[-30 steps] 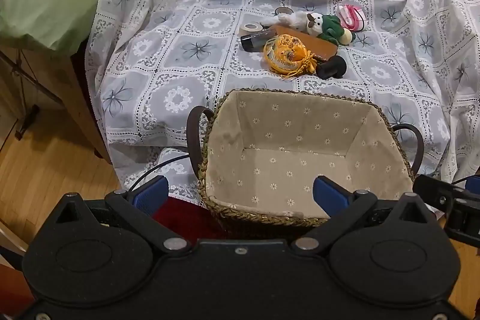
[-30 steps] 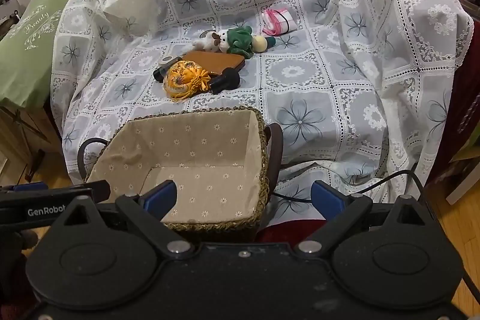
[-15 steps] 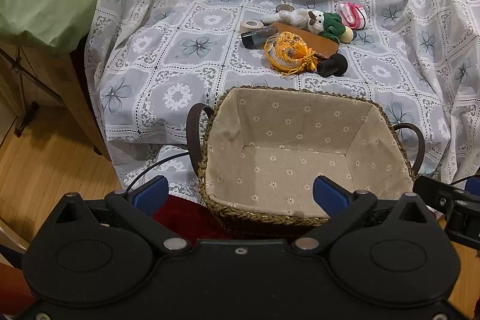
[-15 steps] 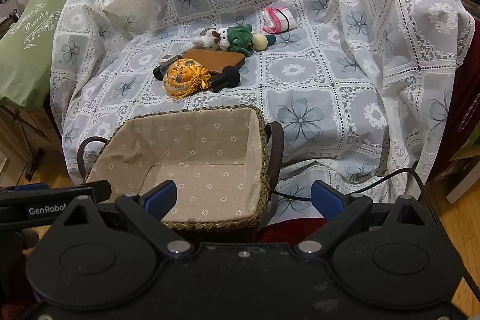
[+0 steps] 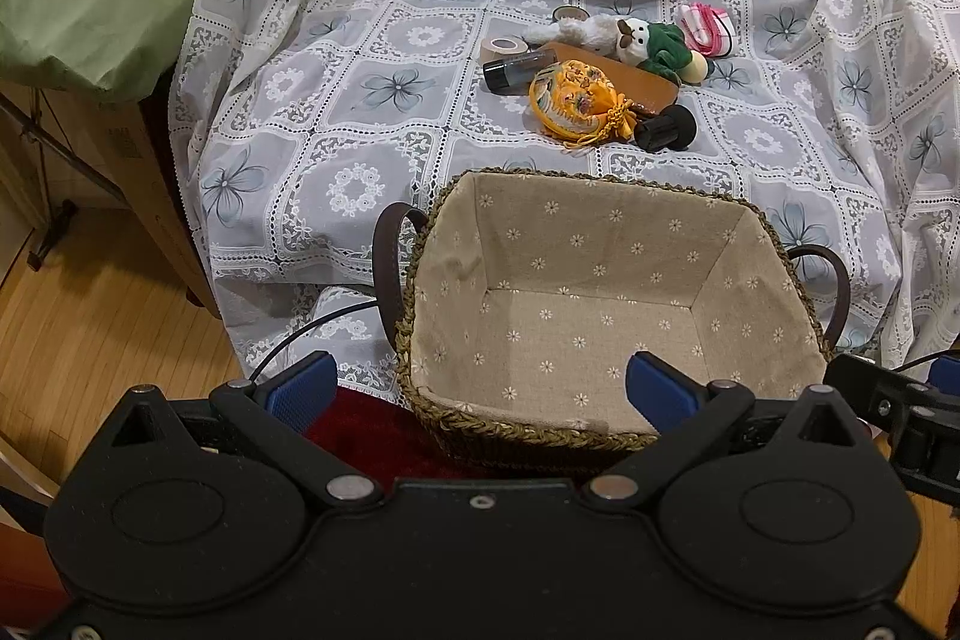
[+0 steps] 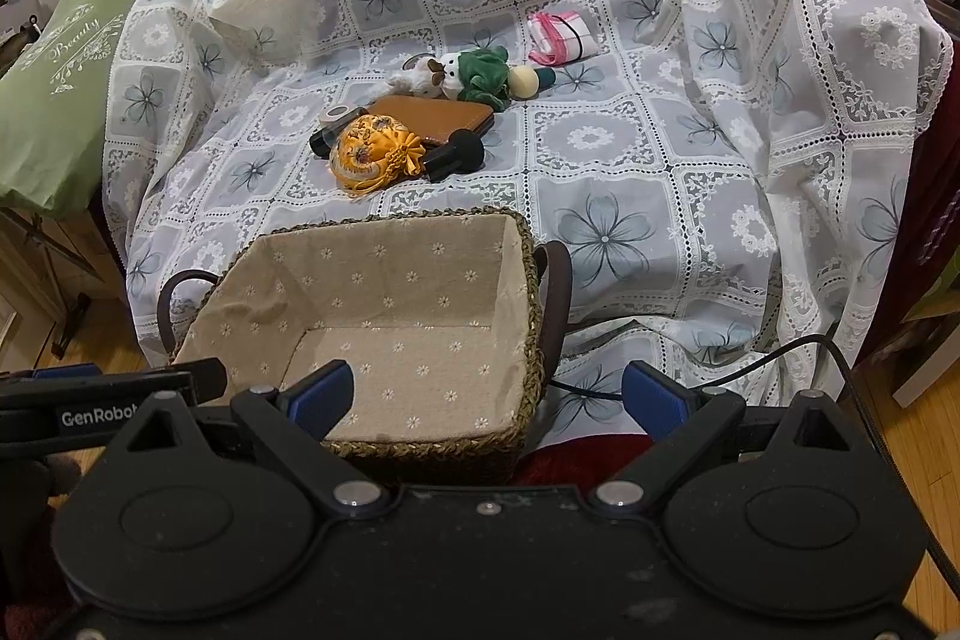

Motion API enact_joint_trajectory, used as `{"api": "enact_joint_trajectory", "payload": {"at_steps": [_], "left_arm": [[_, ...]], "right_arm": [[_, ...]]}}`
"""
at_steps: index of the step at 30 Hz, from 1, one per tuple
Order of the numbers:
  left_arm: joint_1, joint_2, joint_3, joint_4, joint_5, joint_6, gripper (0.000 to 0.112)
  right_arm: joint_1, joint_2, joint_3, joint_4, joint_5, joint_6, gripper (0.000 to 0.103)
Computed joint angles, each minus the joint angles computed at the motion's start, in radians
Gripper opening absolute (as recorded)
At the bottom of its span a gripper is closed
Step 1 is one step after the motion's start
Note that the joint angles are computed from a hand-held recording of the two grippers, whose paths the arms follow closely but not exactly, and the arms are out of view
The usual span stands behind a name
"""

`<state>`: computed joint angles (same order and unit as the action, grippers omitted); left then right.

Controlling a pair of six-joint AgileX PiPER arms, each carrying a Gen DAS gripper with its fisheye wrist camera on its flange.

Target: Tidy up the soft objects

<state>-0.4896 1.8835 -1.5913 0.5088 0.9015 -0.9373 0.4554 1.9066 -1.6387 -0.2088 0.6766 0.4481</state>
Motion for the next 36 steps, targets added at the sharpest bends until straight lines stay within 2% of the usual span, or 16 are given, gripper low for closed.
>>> {"api": "enact_joint_trajectory", "payload": {"at_steps": [31,36], "left_arm": [[-0.005,0.003,0.0,-0.011,0.006,-0.001,0.099],[-0.002,-0.005,0.006,-0.015,-0.012,0.01,0.099]], "right_arm": [[-0.007,0.015,-0.017,0.036,0.027,-0.027,0.097],[-0.011,0.014,-0.015,0.054,0.023,-0.042,0.097]]}}
